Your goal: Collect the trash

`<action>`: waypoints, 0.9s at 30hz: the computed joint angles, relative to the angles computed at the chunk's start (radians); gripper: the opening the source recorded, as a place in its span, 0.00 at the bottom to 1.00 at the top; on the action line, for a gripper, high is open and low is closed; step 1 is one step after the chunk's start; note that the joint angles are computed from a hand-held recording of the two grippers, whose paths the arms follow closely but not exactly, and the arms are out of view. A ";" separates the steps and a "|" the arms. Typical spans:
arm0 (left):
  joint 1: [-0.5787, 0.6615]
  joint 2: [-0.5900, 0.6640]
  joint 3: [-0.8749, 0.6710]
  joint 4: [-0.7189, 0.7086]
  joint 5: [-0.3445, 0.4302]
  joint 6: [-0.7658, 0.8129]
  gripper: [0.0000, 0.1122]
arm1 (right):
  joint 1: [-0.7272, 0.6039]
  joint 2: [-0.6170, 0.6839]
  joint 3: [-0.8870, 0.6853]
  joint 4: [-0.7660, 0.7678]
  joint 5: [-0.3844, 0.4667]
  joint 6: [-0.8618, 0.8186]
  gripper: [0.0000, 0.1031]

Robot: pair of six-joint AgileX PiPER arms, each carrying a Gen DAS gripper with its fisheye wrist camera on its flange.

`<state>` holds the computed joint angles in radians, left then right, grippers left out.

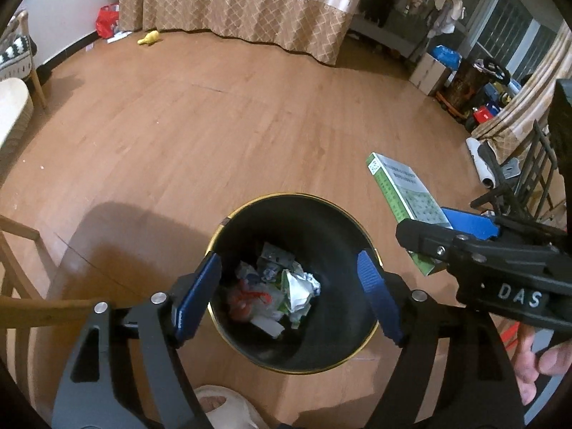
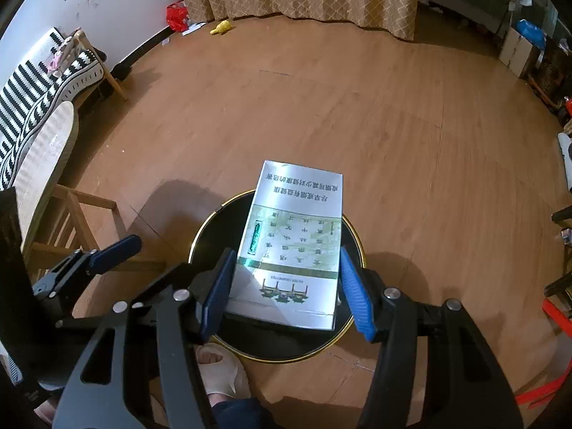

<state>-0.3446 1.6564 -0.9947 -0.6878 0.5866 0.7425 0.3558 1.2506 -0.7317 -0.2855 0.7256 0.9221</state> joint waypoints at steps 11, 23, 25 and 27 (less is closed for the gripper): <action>0.204 -0.165 0.006 0.089 0.111 0.022 0.84 | 0.101 0.019 -0.057 -0.074 0.029 0.123 0.88; 0.917 -0.271 -0.173 0.028 0.414 0.318 0.86 | 0.501 0.362 -0.641 -0.231 0.249 0.224 0.93; 1.068 -0.221 -0.256 0.015 0.470 0.354 0.86 | 0.563 0.493 -0.841 -0.229 0.291 0.172 0.93; 1.186 -0.160 -0.347 0.007 0.504 0.363 0.86 | 0.607 0.621 -1.041 -0.211 0.329 0.106 0.93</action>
<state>0.8414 1.4965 -1.3415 -0.6808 1.0902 1.1059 0.9628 1.8717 -1.7729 -0.4968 1.0549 1.0278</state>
